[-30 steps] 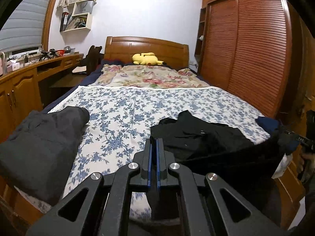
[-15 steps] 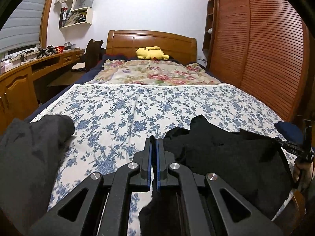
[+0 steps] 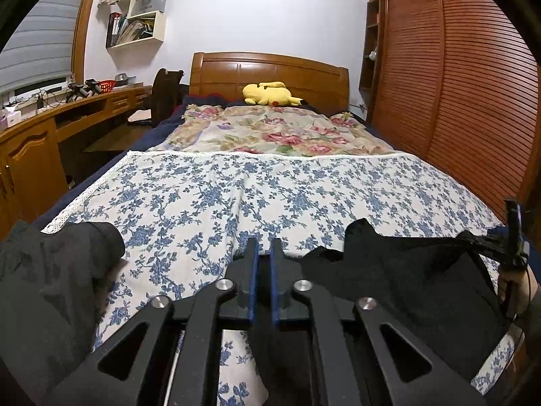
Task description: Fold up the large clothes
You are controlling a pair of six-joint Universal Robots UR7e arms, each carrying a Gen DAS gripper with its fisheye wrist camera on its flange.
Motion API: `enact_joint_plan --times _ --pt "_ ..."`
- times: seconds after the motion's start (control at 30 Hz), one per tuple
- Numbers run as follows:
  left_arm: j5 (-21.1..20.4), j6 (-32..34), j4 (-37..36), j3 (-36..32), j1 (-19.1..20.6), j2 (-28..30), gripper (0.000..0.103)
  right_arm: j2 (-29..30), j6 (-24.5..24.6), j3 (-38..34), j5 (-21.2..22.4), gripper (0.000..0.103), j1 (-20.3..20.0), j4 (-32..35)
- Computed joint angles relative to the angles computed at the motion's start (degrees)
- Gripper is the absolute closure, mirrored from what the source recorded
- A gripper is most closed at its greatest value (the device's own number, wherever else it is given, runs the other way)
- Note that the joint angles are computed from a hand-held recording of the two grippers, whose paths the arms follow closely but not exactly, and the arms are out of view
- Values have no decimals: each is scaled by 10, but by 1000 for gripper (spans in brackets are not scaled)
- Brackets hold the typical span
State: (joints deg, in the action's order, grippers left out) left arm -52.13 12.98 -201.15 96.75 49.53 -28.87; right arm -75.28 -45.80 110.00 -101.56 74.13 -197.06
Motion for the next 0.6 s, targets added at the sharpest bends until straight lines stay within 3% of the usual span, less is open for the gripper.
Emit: enact_joint_plan --times 0.03,0.23,0.47,0.57,0.6 --pt "-6 1 -4 2 2 -1 82 11 1 -17 -11 94 5 3" --pt "-37 3 1 7 18 -1 70 75 9 -117 -79 94 32 20" --pt "-66 12 23 9 27 -3 66 151 2 -233 -163 94 67 24" --pt "-86 7 35 12 30 -6 54 192 -17 -281 -202 94 81 14" --pt "-91 5 39 13 31 -7 44 200 -11 -294 -211 94 83 24"
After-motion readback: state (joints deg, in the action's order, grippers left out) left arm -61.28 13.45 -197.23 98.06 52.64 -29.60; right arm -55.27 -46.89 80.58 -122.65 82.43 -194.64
